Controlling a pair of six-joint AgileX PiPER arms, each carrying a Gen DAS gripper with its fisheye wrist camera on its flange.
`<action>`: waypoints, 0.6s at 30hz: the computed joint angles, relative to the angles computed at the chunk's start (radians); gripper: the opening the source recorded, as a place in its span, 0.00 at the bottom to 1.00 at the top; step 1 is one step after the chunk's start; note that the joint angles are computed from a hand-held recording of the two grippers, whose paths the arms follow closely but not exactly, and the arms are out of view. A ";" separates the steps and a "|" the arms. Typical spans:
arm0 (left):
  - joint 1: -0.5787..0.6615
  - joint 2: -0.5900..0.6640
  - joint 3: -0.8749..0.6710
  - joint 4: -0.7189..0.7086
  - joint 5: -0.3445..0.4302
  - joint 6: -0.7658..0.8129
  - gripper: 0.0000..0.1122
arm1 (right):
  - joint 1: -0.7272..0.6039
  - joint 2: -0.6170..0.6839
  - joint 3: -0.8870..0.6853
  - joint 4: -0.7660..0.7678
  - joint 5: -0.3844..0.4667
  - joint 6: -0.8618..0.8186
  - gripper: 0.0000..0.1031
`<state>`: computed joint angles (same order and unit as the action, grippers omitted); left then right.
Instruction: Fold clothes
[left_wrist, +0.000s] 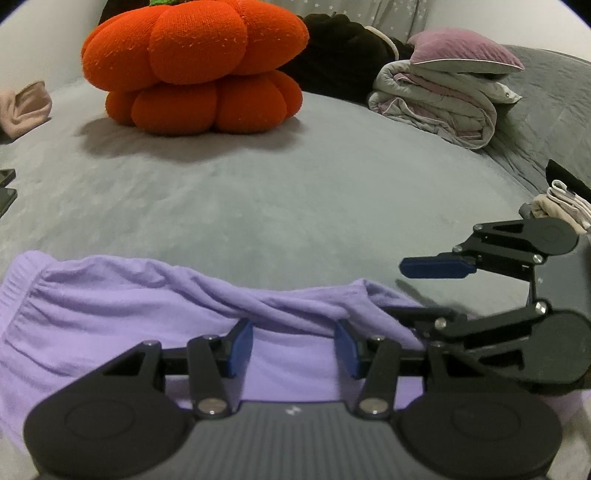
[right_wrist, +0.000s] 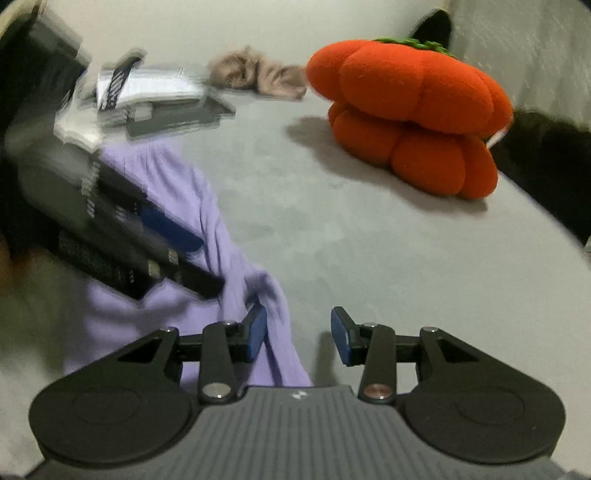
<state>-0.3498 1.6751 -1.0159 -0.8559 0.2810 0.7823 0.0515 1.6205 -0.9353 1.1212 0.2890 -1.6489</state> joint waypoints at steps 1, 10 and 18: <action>-0.001 0.001 -0.001 0.007 -0.002 -0.005 0.45 | 0.015 -0.001 0.003 -0.055 -0.030 0.024 0.45; 0.010 0.007 -0.014 0.001 0.017 -0.002 0.45 | 0.050 0.050 -0.023 0.080 -0.042 -0.133 0.46; 0.011 0.016 -0.021 -0.010 0.009 0.012 0.45 | -0.058 0.049 -0.014 0.294 0.125 -0.242 0.46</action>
<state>-0.3387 1.6913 -1.0365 -0.8659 0.2904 0.7939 -0.0068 1.6692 -0.9496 1.4155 0.4143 -1.8906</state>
